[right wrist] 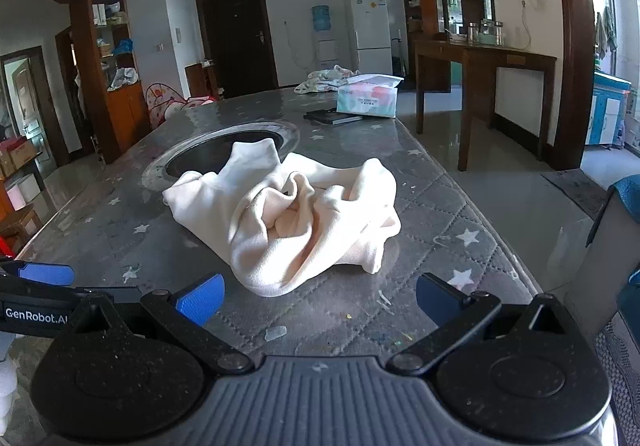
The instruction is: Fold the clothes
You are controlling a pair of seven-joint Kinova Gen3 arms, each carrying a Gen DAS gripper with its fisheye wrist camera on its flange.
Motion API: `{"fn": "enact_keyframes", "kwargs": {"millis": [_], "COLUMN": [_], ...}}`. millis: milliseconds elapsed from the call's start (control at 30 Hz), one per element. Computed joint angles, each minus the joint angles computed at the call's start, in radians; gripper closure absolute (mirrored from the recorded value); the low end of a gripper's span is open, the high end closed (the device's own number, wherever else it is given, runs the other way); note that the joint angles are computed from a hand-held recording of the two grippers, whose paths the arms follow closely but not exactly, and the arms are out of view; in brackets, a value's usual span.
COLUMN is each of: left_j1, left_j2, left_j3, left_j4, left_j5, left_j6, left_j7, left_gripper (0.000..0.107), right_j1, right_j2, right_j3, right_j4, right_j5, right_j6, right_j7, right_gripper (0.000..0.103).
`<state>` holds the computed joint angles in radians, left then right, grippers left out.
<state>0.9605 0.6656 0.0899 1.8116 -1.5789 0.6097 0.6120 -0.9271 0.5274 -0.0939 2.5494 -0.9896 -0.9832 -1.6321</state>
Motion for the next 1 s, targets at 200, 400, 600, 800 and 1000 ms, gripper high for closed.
{"fn": "enact_keyframes", "kwargs": {"millis": [200,400,600,800,1000], "left_j1": [0.004,0.02,0.071,0.106,0.12], "left_j2": [-0.02,-0.021,-0.02,-0.01,0.0], "left_j3": [0.015,0.014,-0.031,-0.058,-0.078], "left_j4": [0.017,-0.007,-0.034,-0.055,-0.077], "left_j5": [-0.011,0.089,0.179,0.227,0.282], "left_j6": [0.0,0.012,0.034,0.059,0.048], "left_j7": [0.013,-0.074,-0.115,-0.142,-0.188], "left_gripper": [0.004,0.004,0.004,0.004,0.004], "right_j1": [-0.049,-0.05,-0.043,-0.033,-0.028], "right_j2": [0.005,-0.037,-0.059,-0.062,-0.066], "right_j3": [-0.006,-0.02,-0.024,-0.027,-0.024], "right_j4": [0.011,-0.007,-0.034,-0.038,-0.043], "right_j5": [-0.064,-0.114,-0.157,-0.171,-0.186], "right_j6": [-0.042,0.01,0.073,0.095,0.109], "right_j7": [0.011,0.061,0.12,0.126,0.135], "right_gripper": [0.0,0.0,0.0,0.0,0.0]}}
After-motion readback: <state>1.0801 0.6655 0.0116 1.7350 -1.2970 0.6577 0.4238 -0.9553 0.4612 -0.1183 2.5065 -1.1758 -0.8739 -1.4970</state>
